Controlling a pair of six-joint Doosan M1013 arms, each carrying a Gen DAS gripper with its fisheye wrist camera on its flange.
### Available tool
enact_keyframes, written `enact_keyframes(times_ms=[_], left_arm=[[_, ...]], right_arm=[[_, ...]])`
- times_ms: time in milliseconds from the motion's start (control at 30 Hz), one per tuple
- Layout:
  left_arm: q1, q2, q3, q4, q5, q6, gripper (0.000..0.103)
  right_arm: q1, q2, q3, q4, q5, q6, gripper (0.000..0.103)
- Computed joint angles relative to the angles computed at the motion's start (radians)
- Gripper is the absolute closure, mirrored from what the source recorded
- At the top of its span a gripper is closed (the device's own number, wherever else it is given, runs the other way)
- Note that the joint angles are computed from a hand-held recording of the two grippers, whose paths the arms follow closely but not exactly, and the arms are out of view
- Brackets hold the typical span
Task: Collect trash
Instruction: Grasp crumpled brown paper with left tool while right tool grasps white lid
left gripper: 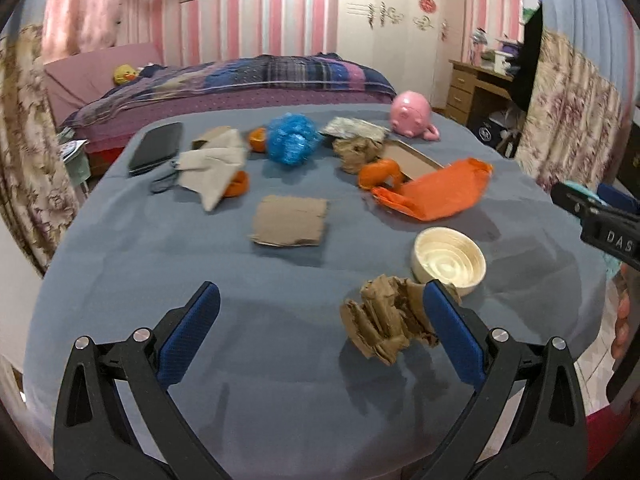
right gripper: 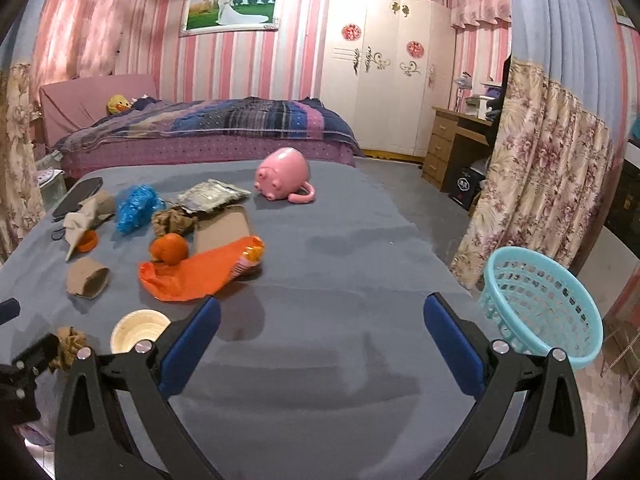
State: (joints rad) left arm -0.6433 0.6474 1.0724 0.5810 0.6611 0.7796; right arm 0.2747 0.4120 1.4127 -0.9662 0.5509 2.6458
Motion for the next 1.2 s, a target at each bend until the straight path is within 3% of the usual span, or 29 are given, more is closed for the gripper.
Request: enact_keyframes(times_ms=[100, 167, 233, 267, 367, 500, 633, 900, 1033, 1200], left_arm=[[-0.002, 0.012, -0.015, -0.036, 0.005, 0.038, 0.005], [0.002, 0.018, -0.023, -0.098, 0.006, 0.092, 0.013], [0.013, 0.025, -0.035, -0.216, 0.004, 0.188, 0.03], [0.017, 0.027, -0.039, -0.258, -0.002, 0.221, 0.032], [0.018, 0.029, -0.041, -0.272, -0.02, 0.244, 0.043], [0.024, 0.038, -0.061, -0.38, -0.026, 0.364, 0.069], [0.02, 0.037, -0.067, -0.348, -0.015, 0.354, 0.084], [0.024, -0.011, 0.0, -0.163, 0.002, 0.205, 0.085], [0.035, -0.041, 0.044, -0.05, 0.016, 0.086, 0.085], [0.049, -0.057, 0.071, 0.008, 0.032, 0.026, 0.085]], right_arm=[[-0.007, 0.0, 0.001, 0.044, -0.012, -0.028, 0.004], [-0.01, 0.0, 0.001, 0.084, -0.025, -0.058, 0.004], [-0.011, 0.002, -0.002, 0.112, -0.036, -0.086, 0.004], [-0.01, 0.003, -0.003, 0.118, -0.037, -0.097, 0.004], [-0.006, 0.005, -0.003, 0.126, -0.037, -0.115, 0.004], [-0.011, 0.006, -0.004, 0.18, -0.049, -0.163, 0.004], [-0.01, 0.011, -0.009, 0.215, -0.05, -0.208, 0.004], [-0.001, 0.017, -0.012, 0.298, -0.087, -0.317, 0.004], [0.008, 0.03, -0.026, 0.416, -0.111, -0.436, 0.004], [0.025, 0.05, -0.046, 0.538, -0.114, -0.552, 0.004]])
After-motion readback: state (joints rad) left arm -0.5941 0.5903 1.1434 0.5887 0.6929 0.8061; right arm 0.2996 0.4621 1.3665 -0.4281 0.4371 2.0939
